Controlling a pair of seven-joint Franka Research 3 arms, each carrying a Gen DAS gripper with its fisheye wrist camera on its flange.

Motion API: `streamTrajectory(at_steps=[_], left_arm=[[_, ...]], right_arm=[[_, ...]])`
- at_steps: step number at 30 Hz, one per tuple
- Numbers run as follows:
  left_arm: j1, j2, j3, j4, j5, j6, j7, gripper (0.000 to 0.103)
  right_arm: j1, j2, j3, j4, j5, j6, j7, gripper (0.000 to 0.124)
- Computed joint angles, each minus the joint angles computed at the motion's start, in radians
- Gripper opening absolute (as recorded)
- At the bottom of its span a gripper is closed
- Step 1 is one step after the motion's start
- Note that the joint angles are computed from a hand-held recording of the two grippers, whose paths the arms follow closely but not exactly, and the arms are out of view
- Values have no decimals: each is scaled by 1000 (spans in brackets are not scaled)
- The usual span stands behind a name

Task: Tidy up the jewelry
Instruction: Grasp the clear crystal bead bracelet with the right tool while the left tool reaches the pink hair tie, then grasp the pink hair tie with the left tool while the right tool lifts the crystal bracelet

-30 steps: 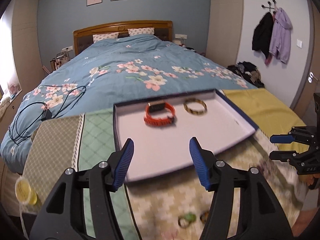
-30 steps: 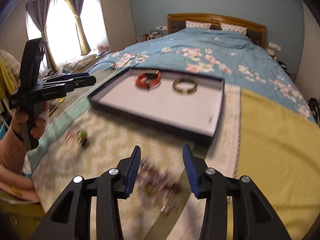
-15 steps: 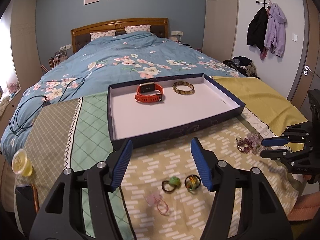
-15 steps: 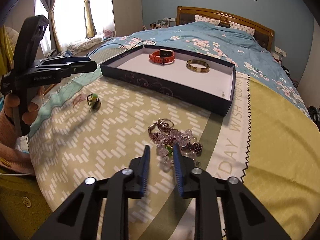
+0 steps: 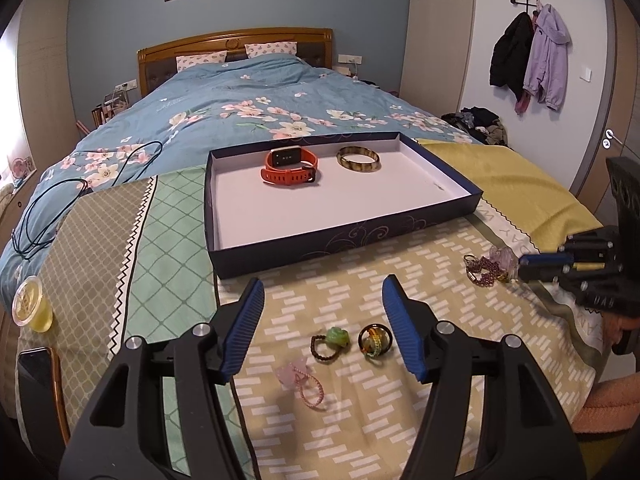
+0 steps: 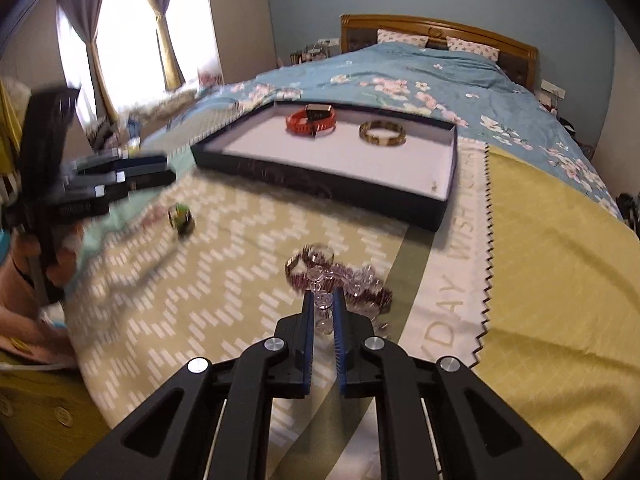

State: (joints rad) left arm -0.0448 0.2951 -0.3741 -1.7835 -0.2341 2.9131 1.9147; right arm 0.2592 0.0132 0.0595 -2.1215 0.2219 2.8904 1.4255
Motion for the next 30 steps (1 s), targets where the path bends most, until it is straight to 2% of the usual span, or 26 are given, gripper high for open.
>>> streamTrajectory(at_steps=[5, 17, 23, 30], left_arm=[[27, -10, -33, -18, -51, -13, 58, 61], [20, -39, -42, -61, -176, -53, 217, 56], [-3, -56, 0, -74, -186, -53, 197, 56], [-40, -57, 71, -72, -67, -71, 70, 53]], right_arm=[[-6, -6, -1, 15, 149, 24, -79, 8], [-12, -15, -5, 36, 268, 91, -128, 8], [-5, -12, 1, 50, 375, 105, -219, 8], [-1, 15, 13, 85, 470, 87, -305, 8]])
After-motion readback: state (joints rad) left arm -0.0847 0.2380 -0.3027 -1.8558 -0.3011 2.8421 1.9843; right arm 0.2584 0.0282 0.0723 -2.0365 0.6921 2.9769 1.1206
